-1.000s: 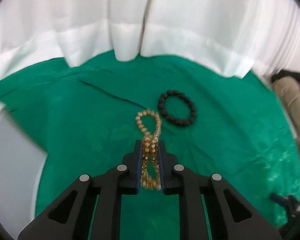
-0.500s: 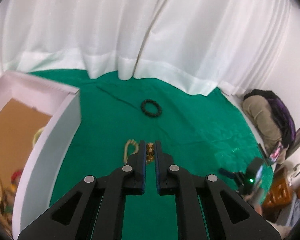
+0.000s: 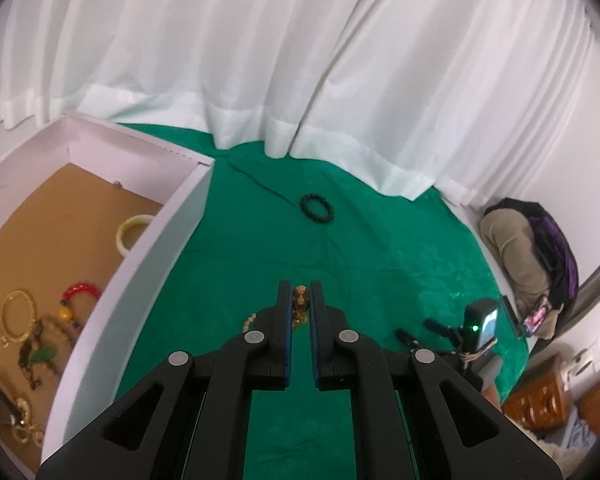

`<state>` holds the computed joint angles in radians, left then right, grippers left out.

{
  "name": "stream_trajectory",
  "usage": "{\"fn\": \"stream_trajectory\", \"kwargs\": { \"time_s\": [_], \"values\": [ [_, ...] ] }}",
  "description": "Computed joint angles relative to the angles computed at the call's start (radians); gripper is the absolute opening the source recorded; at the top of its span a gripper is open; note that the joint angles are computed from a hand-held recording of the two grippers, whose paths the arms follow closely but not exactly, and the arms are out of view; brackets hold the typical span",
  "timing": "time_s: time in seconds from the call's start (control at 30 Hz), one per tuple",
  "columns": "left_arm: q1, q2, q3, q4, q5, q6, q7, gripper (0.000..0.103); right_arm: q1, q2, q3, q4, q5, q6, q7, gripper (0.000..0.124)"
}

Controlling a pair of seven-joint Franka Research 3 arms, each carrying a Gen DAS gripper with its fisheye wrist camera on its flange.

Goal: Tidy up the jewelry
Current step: 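Hold the pearl necklace in the left tool while the right tool grasps the black bead bracelet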

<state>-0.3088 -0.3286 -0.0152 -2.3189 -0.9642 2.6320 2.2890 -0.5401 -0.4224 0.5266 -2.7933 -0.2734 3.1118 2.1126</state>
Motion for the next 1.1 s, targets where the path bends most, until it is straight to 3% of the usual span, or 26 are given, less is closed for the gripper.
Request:
{"fn": "stream_trajectory", "kwargs": {
  "time_s": [0.17,0.23,0.27,0.33,0.37,0.43,0.5,0.6,0.67,0.7,0.77,0.87,0.97,1.1],
  "values": [
    [0.006,-0.031,-0.006,-0.041,0.046,0.027,-0.034,0.005,0.016,-0.002,-0.018,-0.005,0.006,0.001,-0.009,0.079],
    [0.006,-0.034,-0.001,-0.05,0.069,0.025,-0.056,0.005,0.114,0.006,-0.129,0.004,-0.024,-0.04,-0.009,0.079],
    [0.004,-0.035,0.004,-0.053,0.074,0.026,-0.061,0.005,0.202,0.012,-0.214,0.019,0.033,-0.087,-0.074,0.079],
    [0.001,-0.039,0.011,-0.059,0.086,0.028,-0.07,0.005,0.374,0.018,-0.381,0.069,0.279,-0.157,-0.31,0.079],
    [-0.001,-0.044,0.014,-0.063,0.089,0.032,-0.07,0.005,0.423,0.023,-0.441,0.102,0.328,-0.175,-0.37,0.079],
    [-0.006,-0.051,0.02,-0.07,0.095,0.038,-0.073,0.005,0.469,0.059,-0.518,0.196,0.291,-0.205,-0.366,0.079],
    [-0.012,-0.055,0.028,-0.074,0.095,0.04,-0.074,0.005,0.499,0.152,-0.567,0.347,0.358,-0.247,-0.432,0.079],
    [-0.021,-0.058,0.034,-0.081,0.091,0.046,-0.079,0.005,0.523,0.335,-0.595,0.598,0.447,-0.342,-0.504,0.074],
    [-0.027,-0.063,0.036,-0.089,0.087,0.049,-0.08,0.005,0.546,0.439,-0.602,0.733,0.585,-0.413,-0.648,0.046],
    [-0.029,-0.064,0.038,-0.093,0.086,0.047,-0.081,0.005,0.55,0.504,-0.592,0.813,0.623,-0.458,-0.702,0.043],
    [-0.029,-0.067,0.038,-0.097,0.092,0.041,-0.09,0.005,0.571,0.599,-0.583,0.924,0.551,-0.514,-0.687,0.043],
    [-0.029,-0.073,0.038,-0.104,0.106,0.036,-0.096,0.005,0.634,0.686,-0.603,1.0,0.366,-0.5,-0.605,0.043],
    [-0.031,-0.077,0.039,-0.111,0.116,0.032,-0.101,0.005,0.68,0.767,-0.629,1.085,0.248,-0.562,-0.545,0.044],
    [-0.03,-0.083,0.035,-0.12,0.14,0.03,-0.122,0.005,0.676,0.795,-0.629,1.106,0.236,-0.595,-0.502,0.042]
  ]
}}
